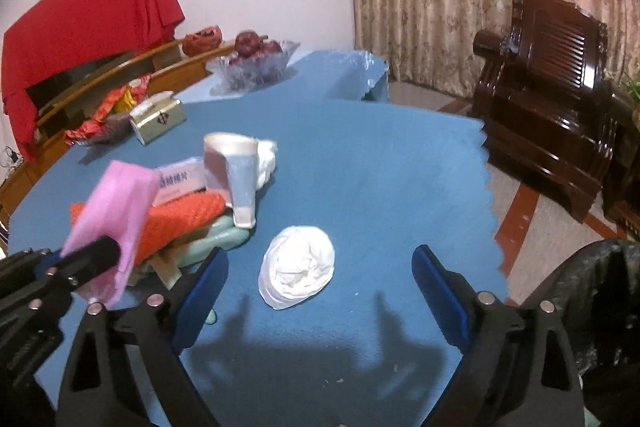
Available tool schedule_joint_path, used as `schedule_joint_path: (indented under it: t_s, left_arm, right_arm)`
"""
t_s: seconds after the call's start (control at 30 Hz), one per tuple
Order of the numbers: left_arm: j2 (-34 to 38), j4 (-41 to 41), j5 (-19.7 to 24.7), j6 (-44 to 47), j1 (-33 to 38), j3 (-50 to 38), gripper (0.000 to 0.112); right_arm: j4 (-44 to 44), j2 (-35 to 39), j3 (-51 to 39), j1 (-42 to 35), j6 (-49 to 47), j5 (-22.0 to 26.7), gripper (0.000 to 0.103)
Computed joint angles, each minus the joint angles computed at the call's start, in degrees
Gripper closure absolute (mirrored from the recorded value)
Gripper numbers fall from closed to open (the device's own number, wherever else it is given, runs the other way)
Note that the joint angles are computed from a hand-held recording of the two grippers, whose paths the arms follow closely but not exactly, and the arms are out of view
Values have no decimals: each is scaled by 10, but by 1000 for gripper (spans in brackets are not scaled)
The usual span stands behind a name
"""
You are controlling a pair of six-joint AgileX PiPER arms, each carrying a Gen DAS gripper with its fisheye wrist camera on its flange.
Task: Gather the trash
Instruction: 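Grasp the white tissue ball with the right gripper while the left gripper holds the pink mask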
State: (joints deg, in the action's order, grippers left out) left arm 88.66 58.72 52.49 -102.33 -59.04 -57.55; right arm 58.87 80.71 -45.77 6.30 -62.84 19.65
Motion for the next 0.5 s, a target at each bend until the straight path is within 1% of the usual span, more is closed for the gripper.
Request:
schedule_joint_path:
  t_s: [0.13, 0.2, 0.27, 0.37, 0.47, 0.5]
  left_arm:
    - [2, -1, -12, -1, 11, 6, 104]
    - [1, -1, -18, -2, 16, 10, 104]
    - [1, -1, -22, -2, 20, 12, 104]
    - [1, -1, -28, -4, 25, 14, 104]
    - [0, -1, -31, -4, 27, 16, 104]
    - [0, -1, -31, -3, 27, 15, 104]
  right_arm:
    - [-15, 36, -14, 24, 25, -22, 13]
    - [-24, 50, -22, 29, 35, -24, 13]
    - [-37, 67, -35, 32, 50, -19, 16]
    - [-87, 85, -53, 38, 95, -13, 22]
    - [-98, 101, -65, 37, 103, 8, 35]
    - [-91, 106, -68, 34, 93, 20, 46]
